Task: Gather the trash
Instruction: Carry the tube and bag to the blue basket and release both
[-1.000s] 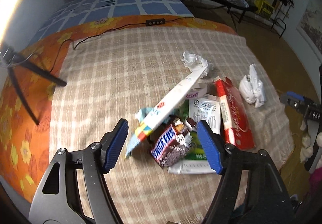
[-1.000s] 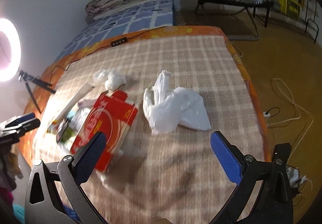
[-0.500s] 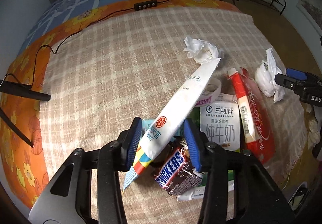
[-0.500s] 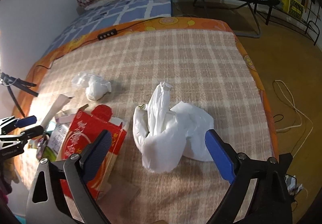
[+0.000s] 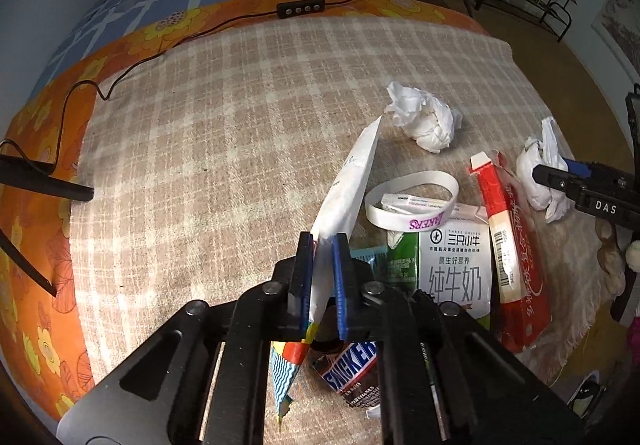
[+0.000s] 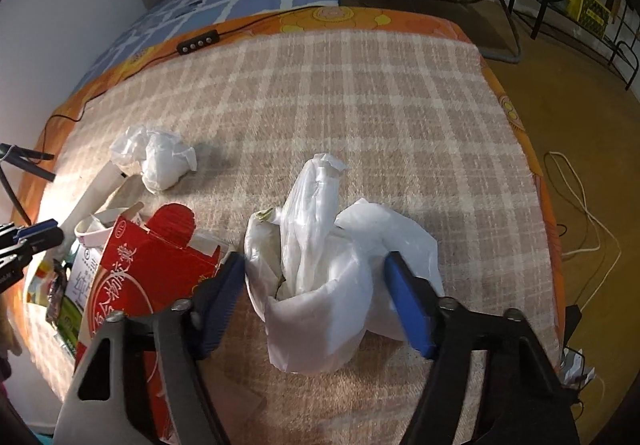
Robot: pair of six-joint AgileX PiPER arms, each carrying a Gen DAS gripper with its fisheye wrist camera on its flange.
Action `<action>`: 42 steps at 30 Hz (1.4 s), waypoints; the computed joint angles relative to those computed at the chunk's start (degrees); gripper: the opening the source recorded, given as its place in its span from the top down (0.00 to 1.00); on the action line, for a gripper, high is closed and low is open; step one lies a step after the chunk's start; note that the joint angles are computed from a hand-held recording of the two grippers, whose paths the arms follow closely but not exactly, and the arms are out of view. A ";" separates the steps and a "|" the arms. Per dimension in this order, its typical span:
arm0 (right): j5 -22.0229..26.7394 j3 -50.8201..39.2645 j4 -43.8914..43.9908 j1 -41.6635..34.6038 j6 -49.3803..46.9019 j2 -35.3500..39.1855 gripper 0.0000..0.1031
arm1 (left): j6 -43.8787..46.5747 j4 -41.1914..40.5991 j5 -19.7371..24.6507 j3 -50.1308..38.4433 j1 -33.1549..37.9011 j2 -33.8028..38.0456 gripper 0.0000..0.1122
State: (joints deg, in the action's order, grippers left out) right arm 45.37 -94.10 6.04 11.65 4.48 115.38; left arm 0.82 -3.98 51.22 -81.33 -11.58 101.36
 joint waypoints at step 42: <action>-5.85 36.55 10.79 21.46 -7.70 -43.37 0.63 | -18.95 5.99 13.76 24.34 -16.56 -51.47 0.98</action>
State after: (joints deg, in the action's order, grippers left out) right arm 39.52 -57.55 16.83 33.11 -3.23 72.02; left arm -18.14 2.01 64.98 -56.99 -28.14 49.89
